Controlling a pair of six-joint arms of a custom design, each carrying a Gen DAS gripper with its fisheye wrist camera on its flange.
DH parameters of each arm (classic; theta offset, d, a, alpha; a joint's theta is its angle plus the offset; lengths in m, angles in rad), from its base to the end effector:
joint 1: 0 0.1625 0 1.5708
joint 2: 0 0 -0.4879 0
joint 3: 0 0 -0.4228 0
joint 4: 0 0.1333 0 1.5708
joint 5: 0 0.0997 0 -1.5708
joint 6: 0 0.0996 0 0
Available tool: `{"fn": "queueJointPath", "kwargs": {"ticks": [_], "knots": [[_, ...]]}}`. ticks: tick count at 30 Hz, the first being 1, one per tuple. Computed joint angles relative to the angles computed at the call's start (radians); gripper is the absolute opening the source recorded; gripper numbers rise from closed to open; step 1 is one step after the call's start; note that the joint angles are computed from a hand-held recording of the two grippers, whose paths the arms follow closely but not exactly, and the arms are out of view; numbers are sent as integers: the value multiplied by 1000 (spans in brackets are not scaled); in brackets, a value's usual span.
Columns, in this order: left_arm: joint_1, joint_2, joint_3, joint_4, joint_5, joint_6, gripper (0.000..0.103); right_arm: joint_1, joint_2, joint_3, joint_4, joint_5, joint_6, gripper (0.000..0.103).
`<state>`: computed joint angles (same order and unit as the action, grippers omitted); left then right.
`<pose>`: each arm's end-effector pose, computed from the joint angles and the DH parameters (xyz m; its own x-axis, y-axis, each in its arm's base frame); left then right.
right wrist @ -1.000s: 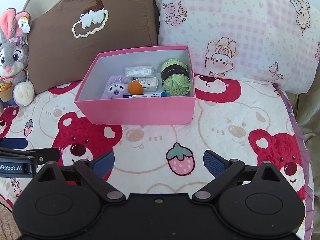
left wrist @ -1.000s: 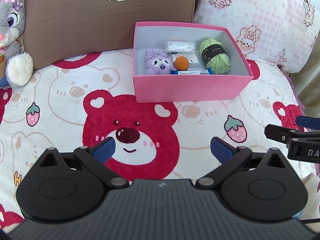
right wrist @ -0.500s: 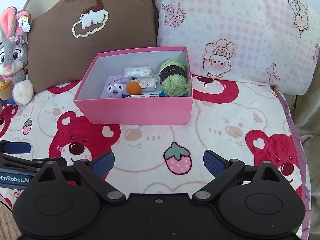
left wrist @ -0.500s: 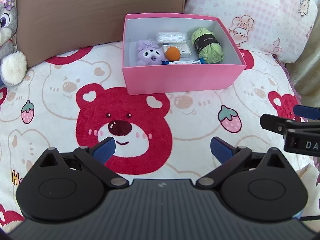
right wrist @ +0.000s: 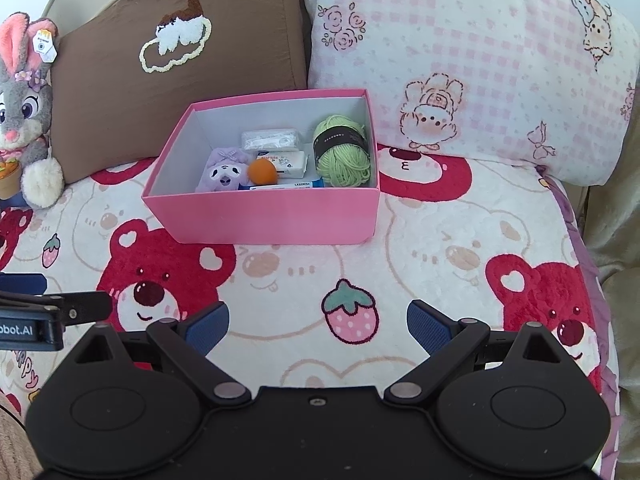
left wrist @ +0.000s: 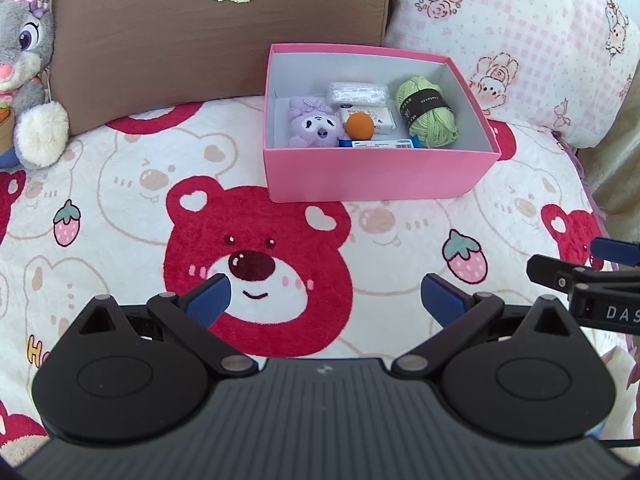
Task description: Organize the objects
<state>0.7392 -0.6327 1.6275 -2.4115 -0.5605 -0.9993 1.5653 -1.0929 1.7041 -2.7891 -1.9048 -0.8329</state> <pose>-0.3811 -0.6420 0.0288 -0.7560 -0.3001 -0.5818 0.1746 0.7642 -0.6209 0.0968 -0.7068 0.3327 -0.6382 -0.4784 0.6032 -0.6952 0.6947 -0.1846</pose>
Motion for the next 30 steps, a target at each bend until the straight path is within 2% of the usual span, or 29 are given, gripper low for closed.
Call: {"fn": "queueJointPath", "kwargs": {"ticks": [6, 24, 30], "knots": [[-3, -1, 10, -28, 8, 9, 103, -16, -4, 10, -5, 22, 7, 98], [-2, -1, -5, 74, 18, -65, 103, -26, -12, 17, 3, 31, 8, 98], [-2, 2, -3, 52, 9, -36, 103, -21, -22, 30, -6, 39, -1, 98]]}}
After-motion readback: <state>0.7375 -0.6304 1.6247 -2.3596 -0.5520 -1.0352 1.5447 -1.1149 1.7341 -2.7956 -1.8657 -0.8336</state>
